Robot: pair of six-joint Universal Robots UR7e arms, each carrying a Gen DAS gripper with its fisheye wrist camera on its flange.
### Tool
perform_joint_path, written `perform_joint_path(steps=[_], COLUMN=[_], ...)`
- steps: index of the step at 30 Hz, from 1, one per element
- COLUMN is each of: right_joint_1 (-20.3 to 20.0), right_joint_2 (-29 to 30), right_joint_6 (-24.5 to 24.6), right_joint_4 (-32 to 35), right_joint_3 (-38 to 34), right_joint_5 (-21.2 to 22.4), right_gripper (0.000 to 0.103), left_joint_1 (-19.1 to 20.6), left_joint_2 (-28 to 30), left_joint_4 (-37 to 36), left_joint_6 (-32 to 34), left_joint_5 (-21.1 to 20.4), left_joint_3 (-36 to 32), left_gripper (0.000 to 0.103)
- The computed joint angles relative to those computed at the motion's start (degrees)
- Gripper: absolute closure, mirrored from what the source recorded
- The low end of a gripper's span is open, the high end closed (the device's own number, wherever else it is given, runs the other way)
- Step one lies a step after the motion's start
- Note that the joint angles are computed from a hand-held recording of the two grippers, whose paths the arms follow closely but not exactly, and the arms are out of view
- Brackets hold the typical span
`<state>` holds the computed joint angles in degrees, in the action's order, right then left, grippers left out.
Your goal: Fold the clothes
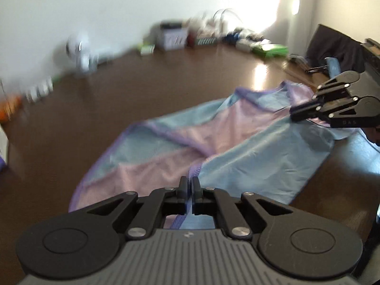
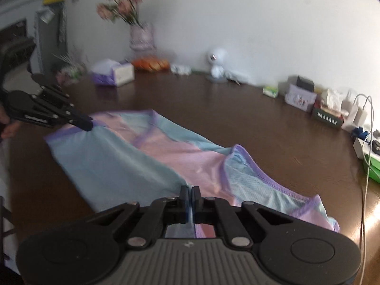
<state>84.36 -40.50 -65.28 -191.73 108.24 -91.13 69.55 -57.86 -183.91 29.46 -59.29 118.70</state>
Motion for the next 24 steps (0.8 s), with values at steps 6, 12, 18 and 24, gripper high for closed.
perform_joint_path(steps=[6, 12, 18, 24], right_joint_1=[-5.1, -10.2, -10.2, -6.2], right_joint_2=[-11.6, -17.1, -17.9, -14.5], right_joint_6=[-3.6, -8.1, -6.7, -6.3], right_joint_4=[2.8, 5.1, 10.8, 12.8], right_joint_3=[7.1, 13.0, 10.6, 2.0], right_joint_5=[6.9, 2.2, 0.6, -7.0], right_gripper=[0.046, 0.041, 0.1, 0.097], left_joint_1=[2.8, 4.8, 5.5, 5.6], left_joint_2=[-6.0, -7.1, -5.9, -4.8], left_joint_4=[-4.0, -6.4, -11.5, -13.6], left_joint_6=[-5.2, -6.7, -4.6, -4.0], left_joint_5=[-2.2, -3.8, -2.0, -1.0], left_joint_3=[6.9, 9.9, 10.7, 10.3], left_gripper=[0.06, 0.06, 0.073, 0.075])
